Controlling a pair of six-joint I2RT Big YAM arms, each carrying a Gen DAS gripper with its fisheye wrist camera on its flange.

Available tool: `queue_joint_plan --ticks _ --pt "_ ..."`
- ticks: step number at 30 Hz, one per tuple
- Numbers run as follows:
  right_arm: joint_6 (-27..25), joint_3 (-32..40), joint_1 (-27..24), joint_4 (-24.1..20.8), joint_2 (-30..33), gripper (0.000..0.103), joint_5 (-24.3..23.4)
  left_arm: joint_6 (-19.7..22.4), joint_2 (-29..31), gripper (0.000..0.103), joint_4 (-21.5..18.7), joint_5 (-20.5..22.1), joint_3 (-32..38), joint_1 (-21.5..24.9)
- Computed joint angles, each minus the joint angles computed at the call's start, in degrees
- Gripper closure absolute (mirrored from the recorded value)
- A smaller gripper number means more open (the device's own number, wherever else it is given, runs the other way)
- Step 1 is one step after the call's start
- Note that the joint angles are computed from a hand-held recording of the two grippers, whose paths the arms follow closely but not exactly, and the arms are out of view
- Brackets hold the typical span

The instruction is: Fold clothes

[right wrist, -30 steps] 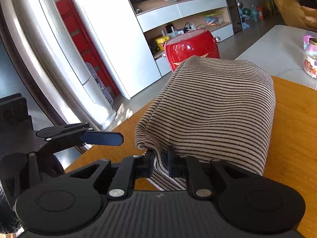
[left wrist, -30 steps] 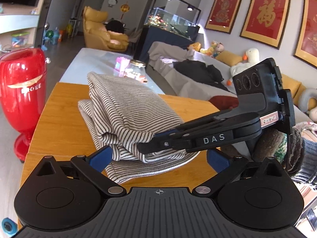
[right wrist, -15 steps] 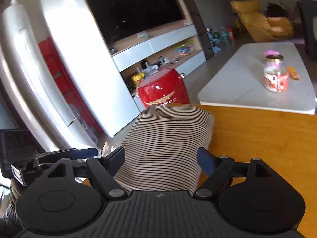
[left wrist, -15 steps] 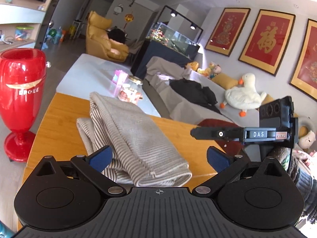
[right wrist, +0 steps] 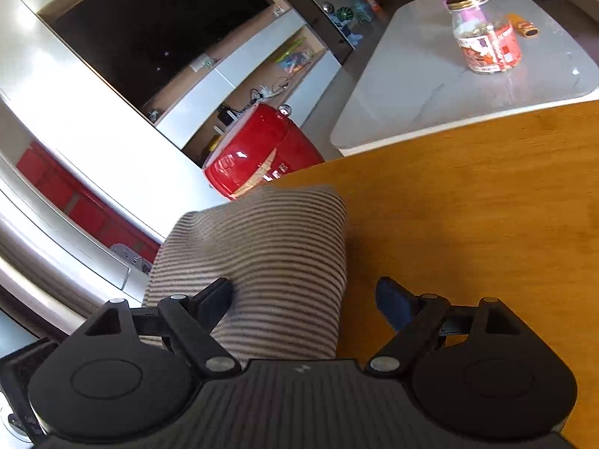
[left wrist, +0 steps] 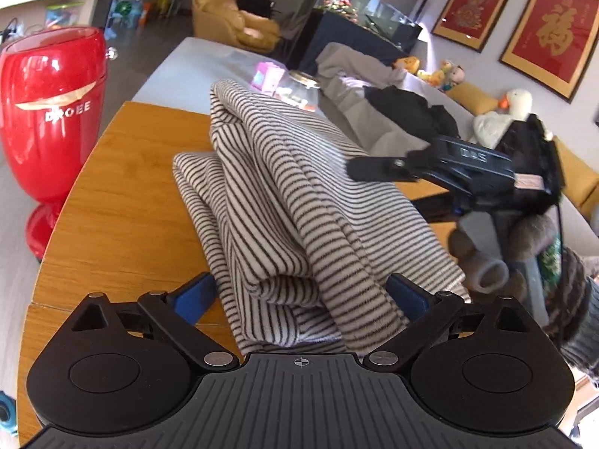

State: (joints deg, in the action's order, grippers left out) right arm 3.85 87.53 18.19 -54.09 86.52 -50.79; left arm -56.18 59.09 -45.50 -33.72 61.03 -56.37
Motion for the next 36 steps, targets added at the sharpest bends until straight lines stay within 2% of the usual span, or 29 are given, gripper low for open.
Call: queue_joint_plan --ticks 1,2,4,6,7,8,10,12,13,15,18,21,23,26,27,31,34,36 --pt "-0.8 1.4 0.5 -1.5 1.0 0.030 -1.2 0.5 0.1 0.006 0.0 -0.2 0.0 0.0" --pt "-1.8 2.0 1.1 -1.2 1.1 0.035 -1.5 0.9 0.2 0.008 0.3 -0.3 0.0 0.3" --pt "-4.3 1.5 1.8 3.1 -0.5 0.043 -1.9 1.9 0.4 0.010 1.4 0.1 -0.1 1.3" --pt "-3.2 -0.1 1.4 9.9 -2.8 0.045 -4.6 3.4 0.7 0.012 4.1 1.0 -0.7 2.6" --pt "-2.3 -0.4 1.3 12.1 -3.4 0.045 -5.3 4.2 0.8 0.012 5.8 1.5 -1.1 3.2" --pt "-2.6 -0.1 1.4 12.1 -3.4 0.045 -4.3 4.7 1.4 0.012 5.9 1.4 -0.7 3.3" --pt "-6.2 1.2 2.3 9.2 -2.8 0.045 1.9 5.7 2.7 0.012 5.6 1.0 0.3 3.5" --pt "-9.7 2.5 3.4 5.1 -1.3 0.043 10.5 6.1 3.8 0.012 4.8 0.3 1.2 3.2" --pt "-9.8 2.3 3.4 4.9 -0.9 0.041 12.6 5.9 4.2 0.012 4.2 -0.3 1.6 2.8" --pt "-7.1 0.7 2.6 6.7 -1.1 0.038 11.8 5.1 4.3 0.012 3.3 -0.9 2.0 2.2" --pt "-2.5 -1.1 1.2 7.5 -2.5 0.022 9.1 4.1 4.8 0.012 1.0 -2.1 2.9 0.9" --pt "-5.7 -3.8 -0.1 5.6 -5.2 0.020 7.7 1.1 4.3 0.015 -2.0 -2.6 4.3 -0.1" --pt "-8.5 -5.6 -1.5 3.3 -7.2 0.019 5.9 1.1 1.8 0.013 -0.4 -6.7 4.4 -1.3" --pt "-12.7 -7.8 -3.2 -0.5 -9.8 0.019 4.0 5.5 1.1 0.008 2.4 -13.3 6.7 -1.2" --pt "-13.3 -8.1 -3.1 -1.2 -10.0 0.019 4.4 8.1 1.6 0.008 3.9 -13.5 7.6 -0.2" --pt "-16.8 -10.2 -1.4 -0.4 -11.7 0.020 8.7 18.3 5.8 0.008 10.0 -3.6 10.7 8.1" --pt "-19.5 -10.9 -1.3 -0.1 -13.1 0.022 9.9 15.2 9.8 0.009 5.7 2.1 12.9 12.8" --pt "-21.7 -11.0 -1.9 -0.8 -13.5 0.022 10.0 13.1 10.8 0.011 4.3 4.1 11.8 14.2"
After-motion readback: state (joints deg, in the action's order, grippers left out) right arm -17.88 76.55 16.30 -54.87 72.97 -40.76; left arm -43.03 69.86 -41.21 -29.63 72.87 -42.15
